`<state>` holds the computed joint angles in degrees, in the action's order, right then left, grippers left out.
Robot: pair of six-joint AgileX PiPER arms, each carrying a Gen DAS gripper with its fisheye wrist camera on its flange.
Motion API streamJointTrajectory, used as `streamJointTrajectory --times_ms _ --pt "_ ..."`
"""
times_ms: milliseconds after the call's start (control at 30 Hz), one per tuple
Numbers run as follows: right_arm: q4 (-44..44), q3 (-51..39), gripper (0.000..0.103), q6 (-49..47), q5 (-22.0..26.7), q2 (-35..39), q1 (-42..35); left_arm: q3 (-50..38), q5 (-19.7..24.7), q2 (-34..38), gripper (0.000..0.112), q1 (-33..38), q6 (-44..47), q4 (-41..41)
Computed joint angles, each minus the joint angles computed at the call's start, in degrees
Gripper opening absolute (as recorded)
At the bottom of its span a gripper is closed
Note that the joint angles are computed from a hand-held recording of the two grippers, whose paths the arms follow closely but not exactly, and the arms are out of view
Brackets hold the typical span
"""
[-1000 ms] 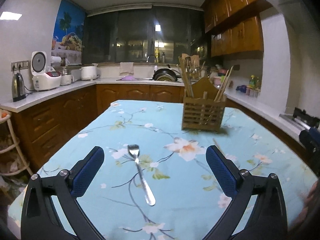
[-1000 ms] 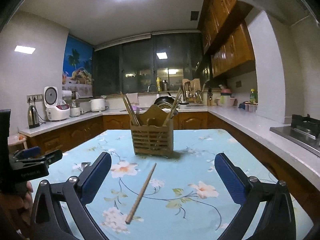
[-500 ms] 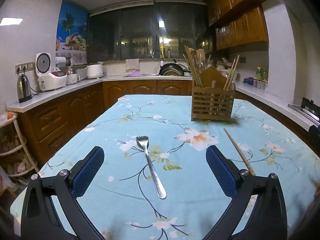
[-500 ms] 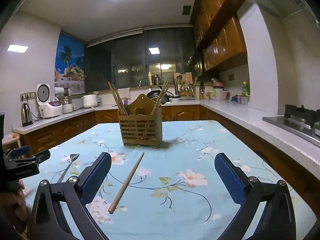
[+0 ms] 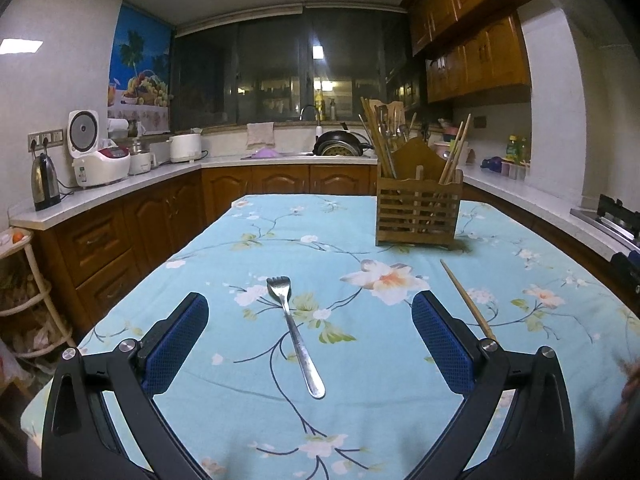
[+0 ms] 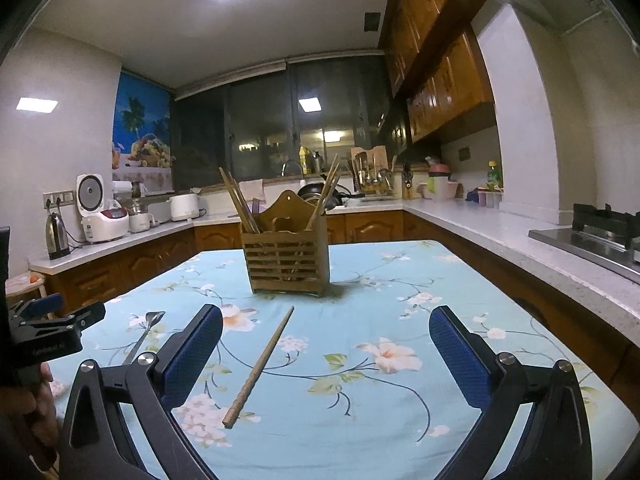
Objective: Organize utensils
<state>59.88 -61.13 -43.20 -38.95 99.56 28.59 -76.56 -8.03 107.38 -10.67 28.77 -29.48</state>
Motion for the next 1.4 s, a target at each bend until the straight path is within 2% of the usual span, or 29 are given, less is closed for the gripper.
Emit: streamJointTrajectory --times_ms 167,500,1033,1100,1400 --pt "-1.2 0.6 0.103 1.1 -0.3 -0.3 0.1 0.7 -0.5 -0.6 0.103 -0.3 -2.3 2.6" --pt "-1.0 0.0 0.103 1.0 0.4 -0.1 0.2 0.7 -0.7 -1.0 0.103 -1.0 1.7 -1.2" --pt "-0.4 -0.6 0.103 0.4 0.4 0.3 0.6 1.5 -2.2 -1.3 0.103 -1.7 2.2 -0.5" --pt "-0.5 -0.5 0.103 0.5 0.3 0.3 0.8 1.3 -2.1 -1.3 0.103 -2.0 4.4 -2.6" --pt "-0.4 -0.5 0.103 0.6 0.2 0.2 1.0 1.1 -1.3 -1.3 0.103 -1.8 3.1 -1.1"
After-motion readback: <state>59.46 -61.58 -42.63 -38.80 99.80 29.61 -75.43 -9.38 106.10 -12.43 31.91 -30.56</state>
